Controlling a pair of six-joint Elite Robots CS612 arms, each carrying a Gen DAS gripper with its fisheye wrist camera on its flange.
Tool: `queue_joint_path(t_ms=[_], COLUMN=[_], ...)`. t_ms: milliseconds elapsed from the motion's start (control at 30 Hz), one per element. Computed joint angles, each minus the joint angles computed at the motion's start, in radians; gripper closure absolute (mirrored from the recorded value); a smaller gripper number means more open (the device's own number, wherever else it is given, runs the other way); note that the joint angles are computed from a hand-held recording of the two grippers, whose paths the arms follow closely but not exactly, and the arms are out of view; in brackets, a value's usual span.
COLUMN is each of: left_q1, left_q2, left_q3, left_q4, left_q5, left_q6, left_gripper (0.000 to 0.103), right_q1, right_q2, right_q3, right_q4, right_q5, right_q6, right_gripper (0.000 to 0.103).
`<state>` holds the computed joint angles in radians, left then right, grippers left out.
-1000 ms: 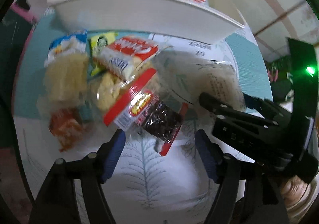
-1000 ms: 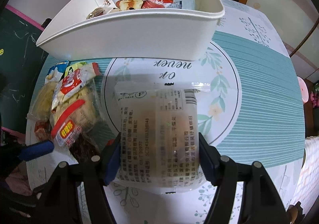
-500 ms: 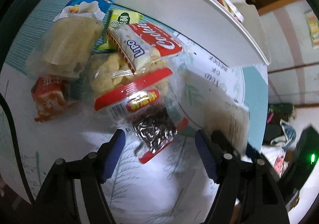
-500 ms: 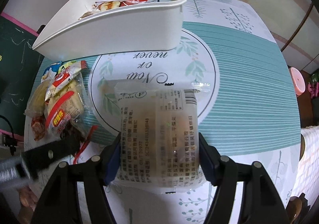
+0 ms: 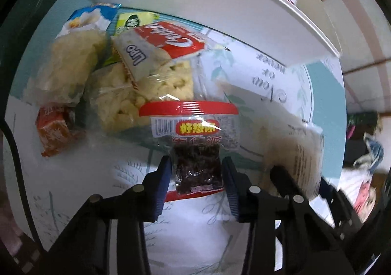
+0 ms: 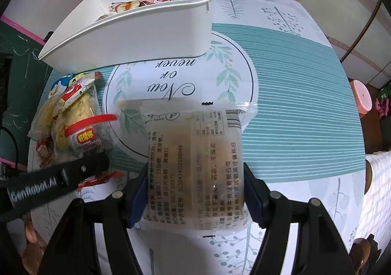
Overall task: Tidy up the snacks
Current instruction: 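Grasp the clear printed bread bag with the right tool while the left tool grasps the red-topped date snack bag, then carry both bags over the white tray and open both tools to release them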
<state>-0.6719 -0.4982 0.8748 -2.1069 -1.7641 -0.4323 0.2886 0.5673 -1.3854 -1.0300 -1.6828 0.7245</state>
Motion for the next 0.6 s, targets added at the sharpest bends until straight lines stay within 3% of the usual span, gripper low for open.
queue_joint_path(t_ms=[200, 400, 600], left_q1=[0.004, 0.012, 0.023], left_q2=[-0.046, -0.107, -0.104], left_q3=[0.060, 0.134, 0.089], left_q4=[0.020, -0.027, -0.075], left_q5=[0.002, 0.043, 0.079], left_q6=[0.078, 0.144, 0.176], left_gripper=[0.064, 0.064, 0.064], right_q1=[0.002, 0.006, 0.007], right_q2=[0.002, 0.000, -0.017], right_q3=[-0.006, -0.023, -0.020], right_q4=[0.001, -0.008, -0.060], right_q5=[0.017, 0.028, 0.040], right_q6=[-0.010, -0.037, -0.054], right_gripper=[0.035, 0.035, 0.035])
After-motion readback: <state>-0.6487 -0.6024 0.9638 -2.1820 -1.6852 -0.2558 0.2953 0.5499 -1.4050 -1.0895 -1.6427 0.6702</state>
